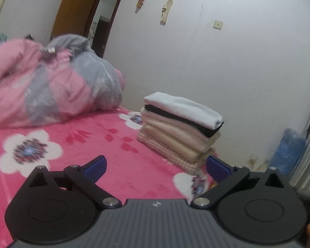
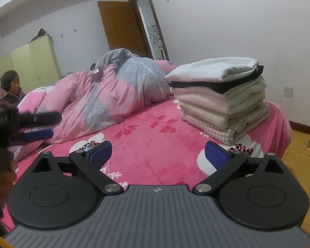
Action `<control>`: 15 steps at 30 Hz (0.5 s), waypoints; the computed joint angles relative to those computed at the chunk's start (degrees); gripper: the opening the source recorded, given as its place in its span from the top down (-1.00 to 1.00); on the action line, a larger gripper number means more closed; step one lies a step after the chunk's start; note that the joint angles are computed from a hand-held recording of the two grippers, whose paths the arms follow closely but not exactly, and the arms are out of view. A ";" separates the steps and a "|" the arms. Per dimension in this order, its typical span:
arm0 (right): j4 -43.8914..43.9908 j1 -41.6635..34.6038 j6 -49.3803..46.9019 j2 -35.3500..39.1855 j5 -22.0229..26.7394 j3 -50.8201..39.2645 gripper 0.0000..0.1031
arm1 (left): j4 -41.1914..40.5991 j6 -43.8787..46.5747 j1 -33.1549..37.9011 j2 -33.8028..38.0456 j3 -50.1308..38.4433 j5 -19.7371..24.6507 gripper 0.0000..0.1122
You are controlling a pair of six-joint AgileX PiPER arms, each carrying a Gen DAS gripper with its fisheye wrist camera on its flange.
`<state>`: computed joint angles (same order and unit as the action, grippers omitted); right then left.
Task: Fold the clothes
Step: 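Open both grippers and pull them back from the clothes stack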
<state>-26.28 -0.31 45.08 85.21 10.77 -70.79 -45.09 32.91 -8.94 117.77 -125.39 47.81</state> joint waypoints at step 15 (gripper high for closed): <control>-28.20 15.52 28.95 4.06 31.53 -14.90 -0.97 | 2.98 -0.85 1.93 -4.72 5.98 1.07 -0.84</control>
<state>-54.48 15.21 74.03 89.28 42.30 -85.69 -42.11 32.06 -7.01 113.05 -119.42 48.88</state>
